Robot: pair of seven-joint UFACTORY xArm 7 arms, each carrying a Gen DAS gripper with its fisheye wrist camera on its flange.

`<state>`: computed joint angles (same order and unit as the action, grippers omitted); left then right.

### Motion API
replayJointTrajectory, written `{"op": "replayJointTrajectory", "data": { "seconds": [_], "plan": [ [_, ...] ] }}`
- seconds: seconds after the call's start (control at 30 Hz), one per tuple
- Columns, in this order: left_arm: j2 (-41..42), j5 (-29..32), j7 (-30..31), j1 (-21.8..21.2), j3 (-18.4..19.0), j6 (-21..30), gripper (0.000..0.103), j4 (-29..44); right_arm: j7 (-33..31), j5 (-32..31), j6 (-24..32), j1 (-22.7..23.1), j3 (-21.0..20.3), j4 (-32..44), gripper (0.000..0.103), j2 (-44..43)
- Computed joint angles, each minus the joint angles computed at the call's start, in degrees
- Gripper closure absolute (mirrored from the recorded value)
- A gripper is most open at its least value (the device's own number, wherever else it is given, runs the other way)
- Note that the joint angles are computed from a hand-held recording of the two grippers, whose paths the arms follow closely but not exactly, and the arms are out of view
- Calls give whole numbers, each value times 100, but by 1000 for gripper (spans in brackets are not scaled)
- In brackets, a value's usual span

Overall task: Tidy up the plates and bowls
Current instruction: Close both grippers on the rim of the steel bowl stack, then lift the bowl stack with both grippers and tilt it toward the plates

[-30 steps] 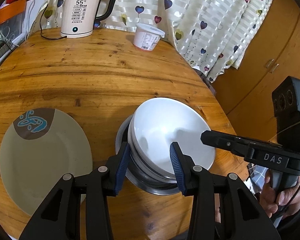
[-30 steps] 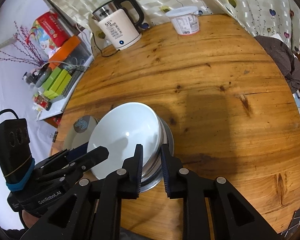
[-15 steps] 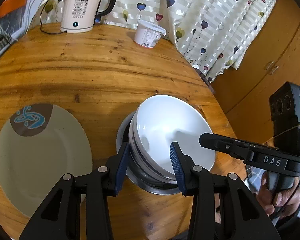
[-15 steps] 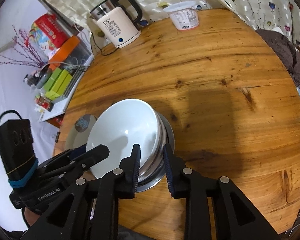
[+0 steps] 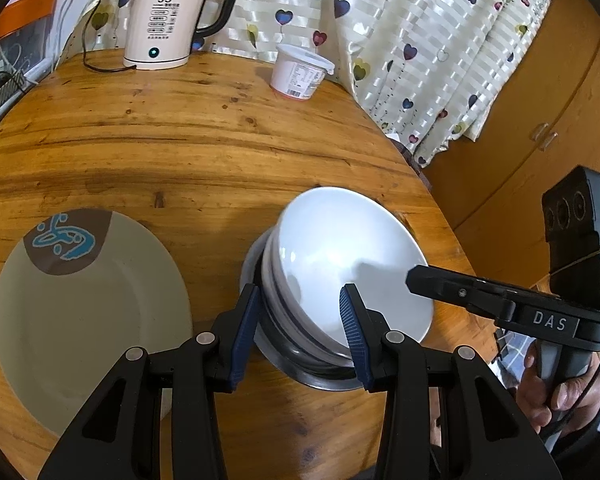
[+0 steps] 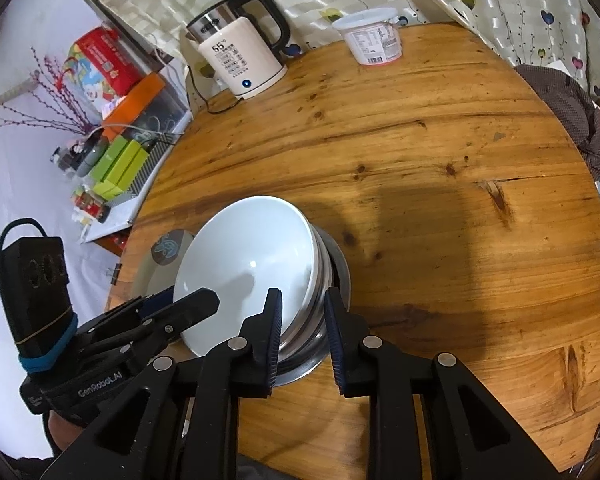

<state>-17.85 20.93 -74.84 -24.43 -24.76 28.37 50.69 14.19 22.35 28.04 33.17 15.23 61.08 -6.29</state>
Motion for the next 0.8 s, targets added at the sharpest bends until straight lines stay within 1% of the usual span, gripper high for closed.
{"op": "replayJointTrajectory", "data": {
  "seconds": [0.2,0.33,0.4,0.47,0.67,0.8],
  "plan": [
    [-214,104,-116,105,-52,64,61,-35,-29,30,-94,5,-28,-75,81,-164],
    [-368,143,-159,168,-103,78,61,-80,-101,83,-254,38,-50,-159,80,-307],
    [-446,102,-169,184,-110,61,61,-141,-88,68,-293,41,-60,-197,74,-350],
    [-529,40,-177,190,-113,5,61,-228,-122,90,-366,57,-82,-285,72,-408],
    [-815,-194,-202,216,-162,-182,61,-558,-499,334,-786,212,-193,-690,72,-668],
    [-987,-341,-294,253,-237,-289,61,-759,-347,313,-843,191,-233,-919,72,-825]
  ]
}}
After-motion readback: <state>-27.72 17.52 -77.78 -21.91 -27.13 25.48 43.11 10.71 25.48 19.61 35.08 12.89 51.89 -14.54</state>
